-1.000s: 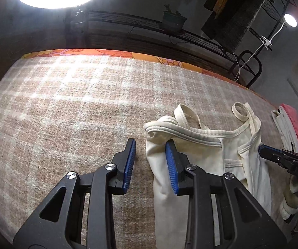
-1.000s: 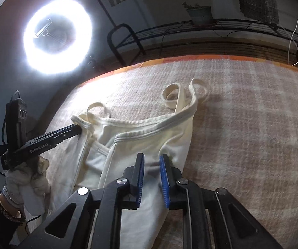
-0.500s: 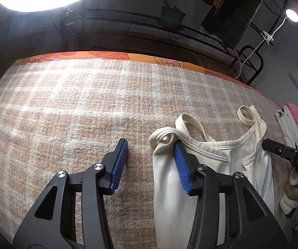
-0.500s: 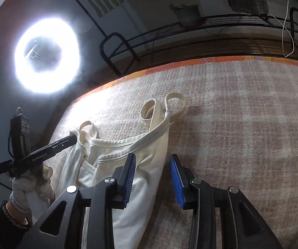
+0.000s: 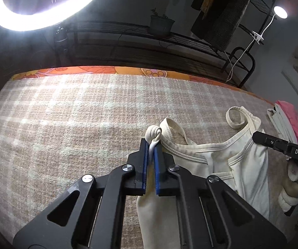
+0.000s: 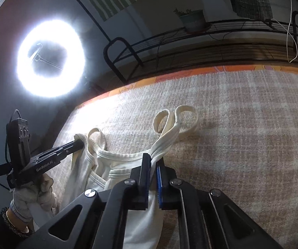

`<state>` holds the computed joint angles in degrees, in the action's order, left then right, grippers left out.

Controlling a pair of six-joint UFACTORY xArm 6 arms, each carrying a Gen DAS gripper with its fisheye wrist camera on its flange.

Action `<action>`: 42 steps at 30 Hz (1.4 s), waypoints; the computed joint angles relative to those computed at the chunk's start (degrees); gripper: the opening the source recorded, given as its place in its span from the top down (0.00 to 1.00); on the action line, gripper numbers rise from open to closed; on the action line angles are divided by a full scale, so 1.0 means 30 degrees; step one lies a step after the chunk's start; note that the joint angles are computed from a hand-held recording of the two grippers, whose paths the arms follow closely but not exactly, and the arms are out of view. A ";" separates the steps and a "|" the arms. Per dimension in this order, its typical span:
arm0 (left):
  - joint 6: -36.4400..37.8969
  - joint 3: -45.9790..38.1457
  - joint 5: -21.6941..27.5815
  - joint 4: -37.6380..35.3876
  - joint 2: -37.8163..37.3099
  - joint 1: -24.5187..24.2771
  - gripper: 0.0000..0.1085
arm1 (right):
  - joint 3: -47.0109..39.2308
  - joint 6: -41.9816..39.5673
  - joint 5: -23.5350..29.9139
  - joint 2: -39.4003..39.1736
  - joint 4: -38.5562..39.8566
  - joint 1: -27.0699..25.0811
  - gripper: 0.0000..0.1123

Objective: Fold small clothes
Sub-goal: 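Grasp a strap with the left tool while the right tool grasps the other strap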

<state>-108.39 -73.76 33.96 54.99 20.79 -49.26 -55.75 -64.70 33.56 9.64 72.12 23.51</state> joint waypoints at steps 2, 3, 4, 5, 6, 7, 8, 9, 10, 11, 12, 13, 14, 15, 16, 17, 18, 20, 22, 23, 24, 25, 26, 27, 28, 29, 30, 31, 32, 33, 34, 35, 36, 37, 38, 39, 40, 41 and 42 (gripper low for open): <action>-0.0302 0.0218 0.0247 0.0337 -0.0439 -0.0268 0.97 | 0.0329 -0.0341 -0.0082 -0.0527 0.0260 0.0029 0.97; -0.0286 0.0290 0.0539 0.0393 -0.0679 -0.0489 0.97 | 0.0498 -0.0432 -0.0147 -0.0794 0.0297 0.0056 0.97; -0.0307 0.0364 0.0744 0.0431 -0.0856 -0.0635 0.97 | 0.0724 -0.0534 -0.0151 -0.1130 0.0316 0.0045 0.97; -0.0391 0.0492 0.0965 0.0483 -0.1141 -0.0866 0.97 | 0.0933 -0.0564 -0.0158 -0.1463 0.0307 0.0068 0.98; -0.0442 0.0589 0.1078 0.0507 -0.1319 -0.1011 0.97 | 0.1189 -0.0629 -0.0144 -0.1866 0.0327 0.0047 0.98; -0.0408 0.0651 0.1397 0.0463 -0.1551 -0.1258 0.97 | 0.1354 -0.0723 -0.0085 -0.2155 0.0395 0.0025 0.98; -0.0316 0.0650 0.1681 0.0399 -0.1694 -0.1469 0.97 | 0.1611 -0.0784 -0.0054 -0.2587 0.0403 0.0018 0.98; -0.0200 0.0663 0.2038 0.0329 -0.1889 -0.1727 0.97 | 0.1934 -0.0828 -0.0094 -0.3091 0.0308 0.0043 0.98; -0.0148 0.0678 0.2385 0.0311 -0.2073 -0.1982 0.97 | 0.2150 -0.0834 -0.0127 -0.3441 0.0197 0.0083 0.98; -0.0152 0.0702 0.2759 0.0339 -0.2288 -0.2277 0.97 | 0.2452 -0.0792 -0.0175 -0.3919 0.0059 0.0155 0.98; -0.0171 0.0744 0.3133 0.0374 -0.2532 -0.2590 0.97 | 0.2821 -0.0853 -0.0074 -0.4452 0.0000 0.0107 0.98; -0.0214 0.0772 0.3459 0.0379 -0.2713 -0.2865 0.97 | 0.3144 -0.0804 0.0003 -0.4964 -0.0120 0.0092 0.98; -0.0265 0.0808 0.3891 0.0337 -0.2974 -0.3260 0.97 | 0.3429 -0.0669 0.0024 -0.5451 -0.0271 0.0129 0.98; -0.0333 0.0834 0.4188 0.0320 -0.3122 -0.3552 0.97 | 0.3714 -0.0547 0.0067 -0.5934 -0.0401 0.0149 0.98; -0.0323 0.0827 0.4519 0.0248 -0.3257 -0.3880 0.97 | 0.4168 -0.0363 0.0155 -0.6664 -0.0645 0.0158 0.98; -0.0217 0.0772 0.4952 0.0153 -0.3373 -0.4254 0.97 | 0.4544 -0.0196 0.0180 -0.7281 -0.0900 0.0196 0.98; -0.0109 0.0716 0.5403 0.0039 -0.3473 -0.4649 0.97 | 0.4764 0.0016 0.0199 -0.7732 -0.1207 0.0237 0.98; -0.0087 0.0629 0.6141 -0.0167 -0.3625 -0.5375 0.97 | 0.5683 0.0517 0.0199 -0.9149 -0.1956 0.0377 0.98; -0.0456 0.0744 0.6634 -0.0270 -0.3846 -0.6030 0.97 | 0.6551 0.1108 0.0157 -1.0440 -0.2742 0.0534 0.98; -0.0622 0.0723 0.6952 -0.0362 -0.3884 -0.6415 0.97 | 0.6984 0.1400 0.0148 -1.1038 -0.3138 0.0588 0.98; -0.0672 0.0673 0.7240 -0.0508 -0.3880 -0.6766 0.97 | 0.7481 0.1669 0.0155 -1.1700 -0.3516 0.0612 0.98; -0.0624 0.0597 0.7500 -0.0675 -0.3831 -0.7089 0.97 | 0.8118 0.2075 0.0201 -1.2558 -0.3975 0.0662 0.98; -0.0616 0.0478 0.7773 -0.0794 -0.3714 -0.7440 0.97 | 0.8552 0.2394 0.0213 -1.3106 -0.4304 0.0730 0.98; -0.0635 0.0341 0.8070 -0.0918 -0.3566 -0.7866 0.97 | 0.9025 0.2725 0.0245 -1.3730 -0.4693 0.0784 0.98; -0.0716 0.0235 0.8301 -0.1078 -0.3413 -0.8259 0.97 | 0.9497 0.2999 0.0308 -1.4337 -0.5068 0.0836 0.98; -0.0951 0.0213 0.8496 -0.1226 -0.3301 -0.8648 0.97 | 1.0056 0.3332 0.0401 -1.5061 -0.5503 0.0897 0.98; -0.1280 0.0243 0.8583 -0.1320 -0.3219 -0.8949 0.97 | 1.0588 0.3731 0.0515 -1.5775 -0.5976 0.0936 0.98; -0.1748 0.0366 0.8641 -0.1445 -0.3172 -0.9291 0.97 | 1.1127 0.4161 0.0645 -1.6478 -0.6460 0.0967 0.98; -0.2074 0.0479 0.8626 -0.1567 -0.3140 -0.9506 0.97 | 1.1636 0.4527 0.0841 -1.7207 -0.6864 0.0940 0.98; -0.2395 0.0589 0.8628 -0.1749 -0.3080 -0.9760 0.97 | 1.2171 0.4852 0.1038 -1.7947 -0.7185 0.0944 0.98; -0.2623 0.0657 0.8667 -0.1967 -0.3001 -1.0008 0.97 | 1.2868 0.5284 0.1148 -1.8855 -0.7660 0.1039 0.98; -0.2749 0.0694 0.8661 -0.2228 -0.2887 -1.0208 0.97 | 1.3394 0.5584 0.1192 -1.9515 -0.8052 0.1133 0.98; -0.2831 0.0660 0.8728 -0.2505 -0.2718 -1.0427 0.97 | 1.4007 0.6054 0.1187 -2.0299 -0.8612 0.1334 0.98; -0.2881 0.0611 0.8768 -0.2664 -0.2575 -1.0615 0.97 | 1.4679 0.6545 0.1165 -2.1063 -0.9234 0.1557 0.98; -0.3034 0.0674 0.8610 -0.2836 -0.2422 -1.0812 0.97 | 1.5269 0.7029 0.1232 -2.1815 -0.9771 0.1706 0.98; -0.3049 0.0684 0.8425 -0.2991 -0.2321 -1.0836 0.97 | 1.5895 0.7497 0.1284 -2.2627 -1.0344 0.1849 0.98; -0.3126 0.0700 0.8282 -0.3261 -0.2146 -1.0968 0.97 | 1.6550 0.8021 0.1174 -2.3414 -1.1038 0.2106 0.98; -0.3142 0.0696 0.8167 -0.3528 -0.2009 -1.1066 0.97 | 1.7020 0.8464 0.1012 -2.3995 -1.1598 0.2334 0.98; -0.3091 0.0666 0.8010 -0.3809 -0.1882 -1.1175 0.97 | 1.7516 0.8885 0.0910 -2.4620 -1.2127 0.2496 0.98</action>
<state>-117.66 -71.77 57.99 43.56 15.15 -82.78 -3.20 -38.04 36.29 -64.22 35.74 30.99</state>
